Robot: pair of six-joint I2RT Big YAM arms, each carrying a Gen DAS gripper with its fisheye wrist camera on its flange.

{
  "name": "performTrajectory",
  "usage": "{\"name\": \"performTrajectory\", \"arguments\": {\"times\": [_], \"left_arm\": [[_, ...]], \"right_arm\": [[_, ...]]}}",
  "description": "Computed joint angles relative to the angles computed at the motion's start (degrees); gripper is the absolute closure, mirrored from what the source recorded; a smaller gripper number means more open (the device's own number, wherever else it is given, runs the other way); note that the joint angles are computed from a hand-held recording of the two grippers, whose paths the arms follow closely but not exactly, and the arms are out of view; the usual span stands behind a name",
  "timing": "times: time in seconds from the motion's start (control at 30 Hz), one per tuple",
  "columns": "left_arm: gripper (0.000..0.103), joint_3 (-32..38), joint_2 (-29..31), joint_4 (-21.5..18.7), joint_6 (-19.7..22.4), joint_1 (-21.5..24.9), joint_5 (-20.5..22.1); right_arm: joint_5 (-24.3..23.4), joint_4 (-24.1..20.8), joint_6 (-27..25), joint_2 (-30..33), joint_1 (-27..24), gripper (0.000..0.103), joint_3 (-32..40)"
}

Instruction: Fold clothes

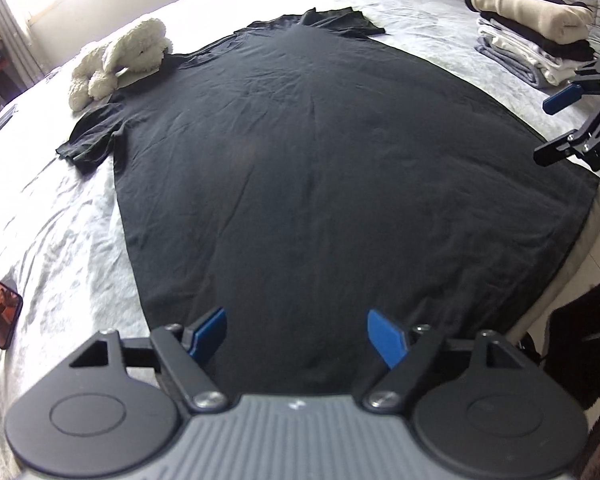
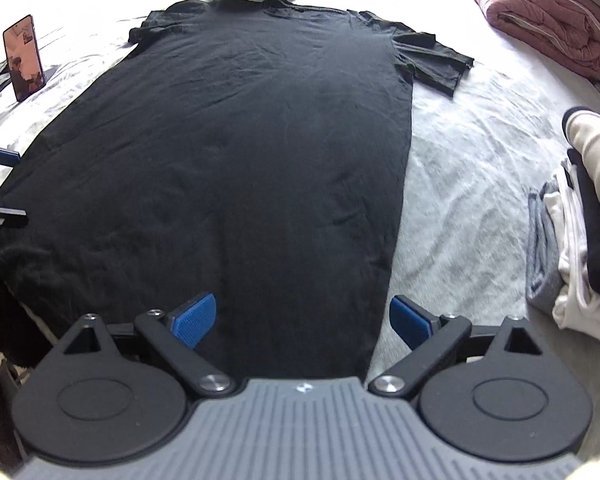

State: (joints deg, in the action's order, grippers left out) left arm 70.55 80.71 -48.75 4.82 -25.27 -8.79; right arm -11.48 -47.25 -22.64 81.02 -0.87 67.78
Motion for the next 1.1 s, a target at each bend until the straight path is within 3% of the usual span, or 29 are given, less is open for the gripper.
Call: {"name": "performTrajectory", "arguments": {"times": [0.23, 0.4, 0.73, 0.83, 1.1], "left_arm": [[0.020, 5.0, 6.4, 2.3, -2.0, 0.9, 0.2], [0.019, 9.8, 10.7, 1.7, -1.3, 2.4, 2.4], [0.016, 25.5, 23.2, 2.4, -0.1, 4.2, 3.6], [0.016, 30.0, 27.6, 5.6, -1.8, 4.3, 3.2], [0.016, 43.3, 39.9, 13.3, -7.9, 5.2, 4.8]], "right_arm": [[-0.4, 0.9, 3.3, 6.7, 3.0, 0.007, 5.7], [-0.5, 0.9, 5.0, 10.7, 3.5, 0.007, 9.8], [-1.7, 3.2, 10.6, 20.7, 1.6, 0.007, 22.1], [-2.0, 4.8, 15.2, 24.4, 0.7, 0.007, 26.4], [-2.3, 9.0, 37.0, 34.2, -2.0, 0.015, 37.8]]}}
